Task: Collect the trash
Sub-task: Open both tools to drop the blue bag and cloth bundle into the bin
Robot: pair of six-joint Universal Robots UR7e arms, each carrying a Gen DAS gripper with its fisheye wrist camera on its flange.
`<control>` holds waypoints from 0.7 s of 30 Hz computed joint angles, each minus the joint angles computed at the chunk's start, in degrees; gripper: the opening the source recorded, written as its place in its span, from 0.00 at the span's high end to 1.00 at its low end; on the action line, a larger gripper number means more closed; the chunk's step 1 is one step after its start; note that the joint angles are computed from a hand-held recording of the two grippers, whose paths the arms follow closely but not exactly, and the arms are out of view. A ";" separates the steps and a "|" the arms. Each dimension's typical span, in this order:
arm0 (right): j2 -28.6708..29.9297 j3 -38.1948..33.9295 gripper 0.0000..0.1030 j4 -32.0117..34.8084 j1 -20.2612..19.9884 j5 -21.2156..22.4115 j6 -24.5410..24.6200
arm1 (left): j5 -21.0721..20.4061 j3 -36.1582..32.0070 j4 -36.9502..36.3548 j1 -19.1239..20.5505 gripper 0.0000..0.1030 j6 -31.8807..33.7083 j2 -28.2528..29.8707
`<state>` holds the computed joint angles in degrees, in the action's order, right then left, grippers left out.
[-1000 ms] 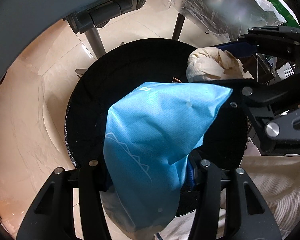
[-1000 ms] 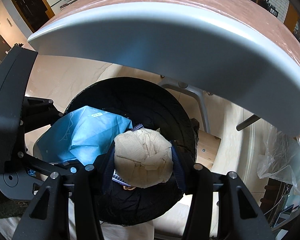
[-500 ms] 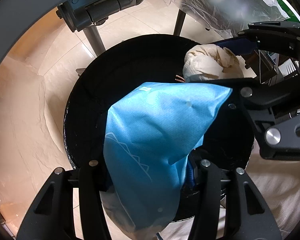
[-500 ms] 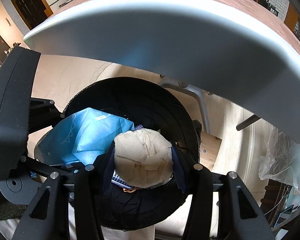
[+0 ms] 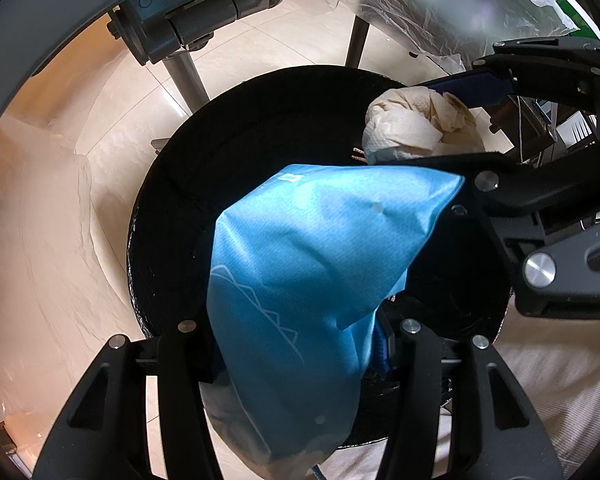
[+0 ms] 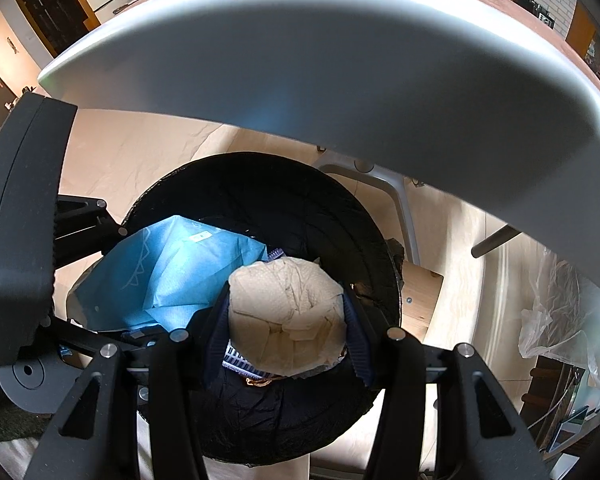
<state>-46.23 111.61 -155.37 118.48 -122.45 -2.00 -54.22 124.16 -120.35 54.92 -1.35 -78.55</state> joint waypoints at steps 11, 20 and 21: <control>0.05 -0.08 0.51 0.35 -0.06 0.06 -0.03 | 0.41 0.36 -0.86 -0.16 0.47 0.38 -0.11; -0.53 0.02 0.41 0.79 -0.48 0.55 1.14 | 1.69 2.07 -4.57 -1.15 0.28 2.56 -1.31; -0.66 0.17 0.33 0.50 -0.56 0.56 1.69 | 1.93 2.12 -4.66 -1.24 0.25 2.48 -1.30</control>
